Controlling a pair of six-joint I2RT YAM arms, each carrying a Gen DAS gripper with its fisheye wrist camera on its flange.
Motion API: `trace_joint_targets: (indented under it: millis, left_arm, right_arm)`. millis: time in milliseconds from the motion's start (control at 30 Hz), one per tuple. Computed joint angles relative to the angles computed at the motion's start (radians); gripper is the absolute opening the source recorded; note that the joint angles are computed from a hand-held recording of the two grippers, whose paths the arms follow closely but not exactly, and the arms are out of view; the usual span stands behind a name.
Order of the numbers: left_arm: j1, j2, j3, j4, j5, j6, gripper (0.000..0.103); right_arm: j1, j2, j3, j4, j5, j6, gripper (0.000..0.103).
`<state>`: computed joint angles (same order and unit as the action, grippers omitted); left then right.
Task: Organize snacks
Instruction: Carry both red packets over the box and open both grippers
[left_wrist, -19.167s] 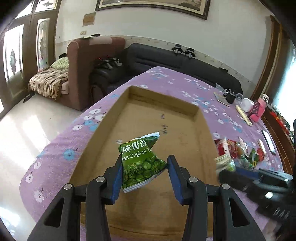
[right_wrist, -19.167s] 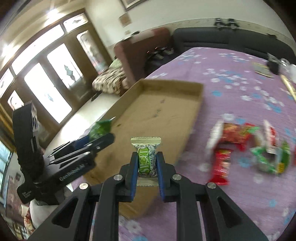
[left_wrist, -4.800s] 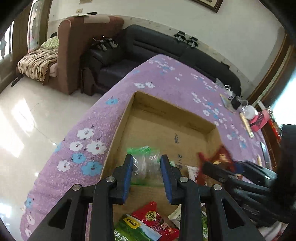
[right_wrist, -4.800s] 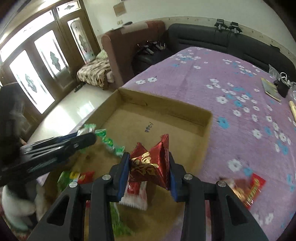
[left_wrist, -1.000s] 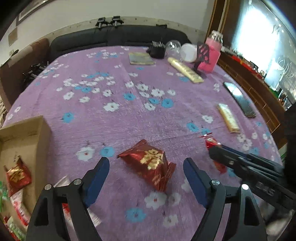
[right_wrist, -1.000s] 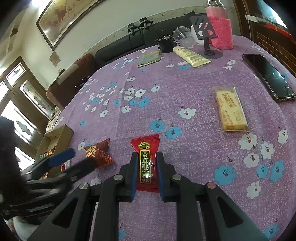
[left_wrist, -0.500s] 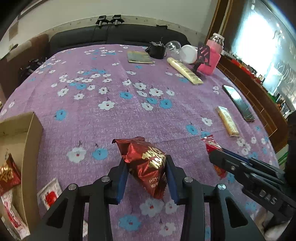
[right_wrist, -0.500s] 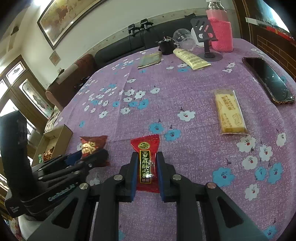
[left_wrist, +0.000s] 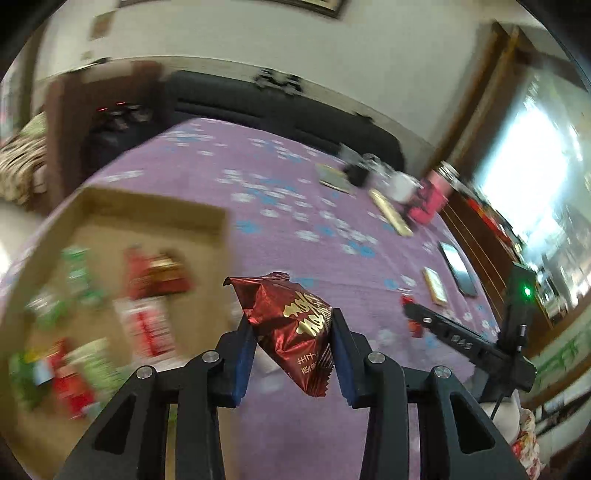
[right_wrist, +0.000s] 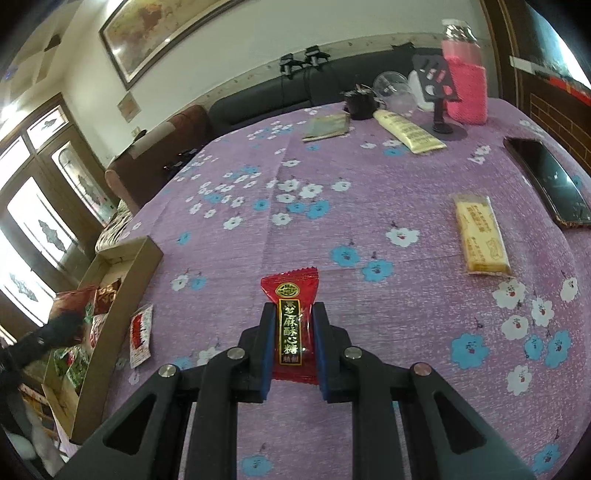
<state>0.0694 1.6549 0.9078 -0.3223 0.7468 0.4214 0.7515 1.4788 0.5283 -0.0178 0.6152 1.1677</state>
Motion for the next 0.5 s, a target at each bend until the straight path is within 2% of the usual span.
trace_joint_targets:
  millis: [100,233,500]
  left_arm:
    - [0.115,0.034,0.038,-0.042,0.013,0.050,0.040]
    - [0.228,0.090,0.068,-0.008,-0.024,0.081,0.040]
    - [0.300,0.212,0.129,0.003,-0.052,0.108,0.041]
  right_arm:
    - [0.032,0.042,0.077,-0.055,0.015,-0.005,0.018]
    - [0.082,0.093,0.190,-0.086,0.011,-0.032,0.018]
    - [0.149,0.337,0.529,-0.128,-0.070,-0.153,0.018]
